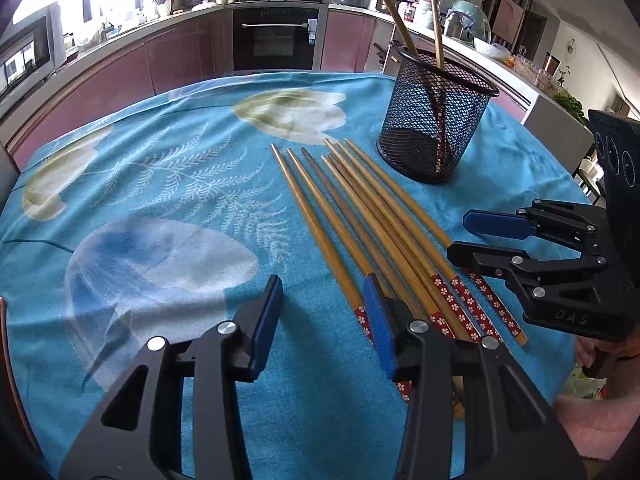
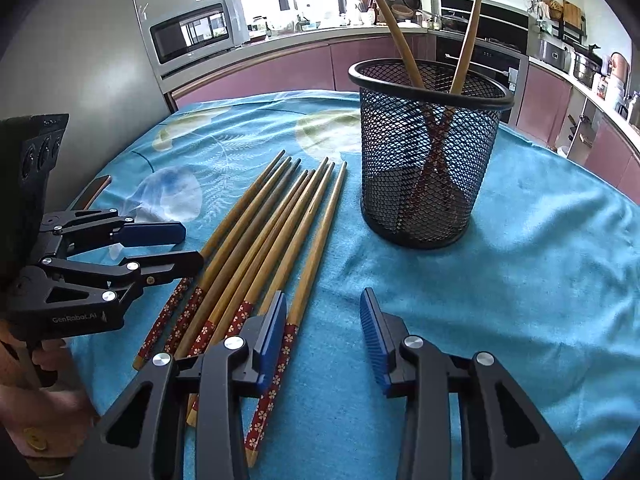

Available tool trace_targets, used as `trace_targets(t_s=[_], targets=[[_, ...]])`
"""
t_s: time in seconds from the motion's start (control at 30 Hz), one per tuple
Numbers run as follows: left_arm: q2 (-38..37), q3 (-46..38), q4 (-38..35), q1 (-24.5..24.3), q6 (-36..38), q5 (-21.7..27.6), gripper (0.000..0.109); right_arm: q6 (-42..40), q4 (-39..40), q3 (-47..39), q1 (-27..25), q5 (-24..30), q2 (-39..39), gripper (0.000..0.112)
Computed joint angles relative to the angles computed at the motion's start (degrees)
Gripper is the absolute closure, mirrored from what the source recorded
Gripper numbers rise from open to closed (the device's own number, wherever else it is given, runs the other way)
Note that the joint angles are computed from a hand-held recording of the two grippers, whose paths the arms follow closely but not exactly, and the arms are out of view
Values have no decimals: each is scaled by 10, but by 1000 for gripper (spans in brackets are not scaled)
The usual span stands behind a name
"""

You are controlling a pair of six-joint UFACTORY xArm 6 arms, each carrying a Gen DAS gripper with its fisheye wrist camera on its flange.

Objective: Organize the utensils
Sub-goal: 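Move both open tools back over the remaining chopsticks, then close the left tool on another chopstick while the right tool grasps one too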

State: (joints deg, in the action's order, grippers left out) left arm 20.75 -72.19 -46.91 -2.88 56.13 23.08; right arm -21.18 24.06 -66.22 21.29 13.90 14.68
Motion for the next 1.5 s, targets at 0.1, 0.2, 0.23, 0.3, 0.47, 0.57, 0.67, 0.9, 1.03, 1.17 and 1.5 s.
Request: trace_targets(t_s=[0.1, 0.2, 0.23, 0.3, 0.47, 0.57, 0.67, 0.9, 1.03, 1.17, 1.5], targets=[[10, -14, 11, 0, -14, -1, 67, 9, -9, -6, 0, 0, 5, 79], [23, -32, 23, 0, -28, 4, 69, 24, -29, -19, 0, 3, 15, 80], [29, -40, 31, 1, -38, 7, 71, 28, -33, -24, -1, 4, 18, 81], [41, -57, 40, 2, -51, 14, 73, 37, -45, -33, -1, 7, 25, 81], [68, -96, 74, 1, -92, 21, 79, 59, -66, -61, -3, 23, 43, 90], [77, -109, 85, -2, -108, 21, 84, 58, -53, -69, -5, 27, 48, 96], [81, -115, 77, -2, -120, 24, 95, 39, -15, -69, -7, 28, 48, 104], [74, -102, 52, -4, -127, 12, 100, 0, 43, -55, -6, 22, 37, 107], [55, -81, 18, -1, -97, 13, 101, -58, 107, -46, -2, 22, 23, 107], [29, -56, -25, 3, -49, 31, 101, -106, 147, -40, 1, 37, 10, 107], [22, -35, 2, 4, -40, 32, 100, -59, 72, -64, 2, 70, 32, 106]])
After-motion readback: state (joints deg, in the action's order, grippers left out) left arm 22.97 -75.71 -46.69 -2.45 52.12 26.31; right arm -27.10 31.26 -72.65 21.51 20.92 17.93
